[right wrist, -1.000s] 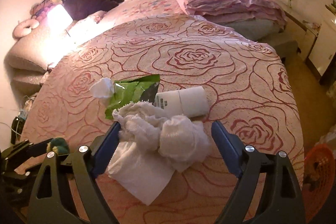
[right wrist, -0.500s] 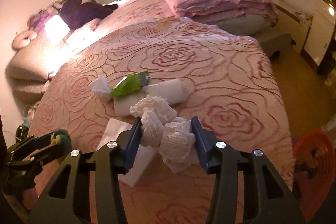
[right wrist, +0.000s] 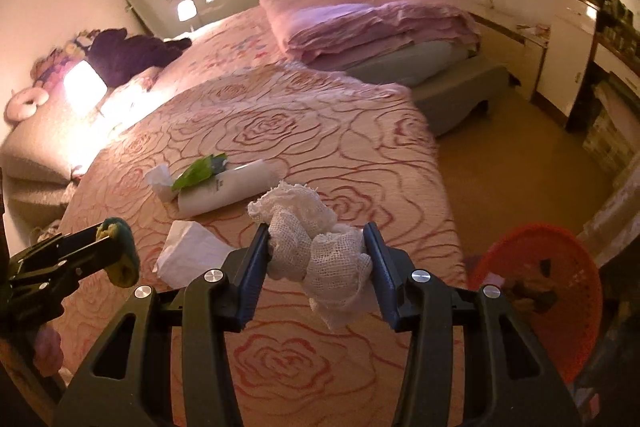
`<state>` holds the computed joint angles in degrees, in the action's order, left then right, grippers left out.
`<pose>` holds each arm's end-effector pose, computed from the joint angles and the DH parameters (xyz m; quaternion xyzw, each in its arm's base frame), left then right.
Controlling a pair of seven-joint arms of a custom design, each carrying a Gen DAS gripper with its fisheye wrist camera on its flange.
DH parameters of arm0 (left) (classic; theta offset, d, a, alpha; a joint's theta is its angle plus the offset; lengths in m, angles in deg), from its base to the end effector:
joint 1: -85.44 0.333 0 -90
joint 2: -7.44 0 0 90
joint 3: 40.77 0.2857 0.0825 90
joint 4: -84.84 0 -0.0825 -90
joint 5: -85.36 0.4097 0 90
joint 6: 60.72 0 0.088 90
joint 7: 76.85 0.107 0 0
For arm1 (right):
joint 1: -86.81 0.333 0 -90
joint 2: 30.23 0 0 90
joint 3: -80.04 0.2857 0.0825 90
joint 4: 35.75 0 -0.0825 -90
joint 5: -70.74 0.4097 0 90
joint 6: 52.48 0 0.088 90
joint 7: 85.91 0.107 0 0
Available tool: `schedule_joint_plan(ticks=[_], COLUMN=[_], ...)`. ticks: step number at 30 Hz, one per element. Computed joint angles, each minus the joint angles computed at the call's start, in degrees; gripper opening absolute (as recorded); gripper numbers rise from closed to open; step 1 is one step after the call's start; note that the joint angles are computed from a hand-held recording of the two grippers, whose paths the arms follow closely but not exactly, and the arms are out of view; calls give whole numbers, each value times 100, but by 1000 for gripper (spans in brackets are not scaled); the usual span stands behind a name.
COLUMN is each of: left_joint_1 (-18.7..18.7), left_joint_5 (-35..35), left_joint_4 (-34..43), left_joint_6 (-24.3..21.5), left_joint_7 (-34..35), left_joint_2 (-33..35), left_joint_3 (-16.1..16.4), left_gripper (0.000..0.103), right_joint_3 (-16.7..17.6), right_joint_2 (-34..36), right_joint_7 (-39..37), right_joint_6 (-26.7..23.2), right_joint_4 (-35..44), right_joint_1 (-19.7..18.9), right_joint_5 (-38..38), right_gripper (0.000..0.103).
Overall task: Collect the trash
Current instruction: 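Carry both held items over the red wastebasket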
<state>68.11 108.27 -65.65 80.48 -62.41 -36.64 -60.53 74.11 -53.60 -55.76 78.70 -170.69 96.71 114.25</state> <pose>0.3312 -0.2546 0.5037 -0.7832 0.4923 -0.3017 0.2306 0.4929 0.0476 0.4881 -0.8423 0.3936 -0.0467 0.3654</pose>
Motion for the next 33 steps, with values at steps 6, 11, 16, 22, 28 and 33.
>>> schedule_joint_plan(ticks=[6, 11, 16, 22, 28, 33], left_joint_1=[127, 176, 189, 166, 152, 120], left_joint_5=[190, 313, 428, 530, 616, 710], left_joint_4=[491, 849, 1158, 1502, 1855, 2240], left_joint_6=[214, 320, 444, 544, 714, 836], left_joint_7=[228, 366, 479, 625, 791, 969], left_joint_2=[561, 955, 1337, 1735, 2159, 2610], left_joint_3=[-34, -70, -93, -86, -58, -37], left_gripper=[50, 50, 50, 50, 50, 50], right_joint_3=[-95, -166, -212, -266, -303, -353], right_joint_2=[78, 153, 240, 328, 424, 521], right_joint_7=[76, 107, 162, 209, 287, 350], right_joint_6=[70, 111, 186, 257, 345, 422], right_joint_4=[77, 152, 245, 353, 454, 522], right_joint_1=[-128, -255, -381, -514, -656, -779], right_joint_5=[54, 92, 115, 150, 115, 95], right_gripper=[46, 46, 46, 46, 46, 46])
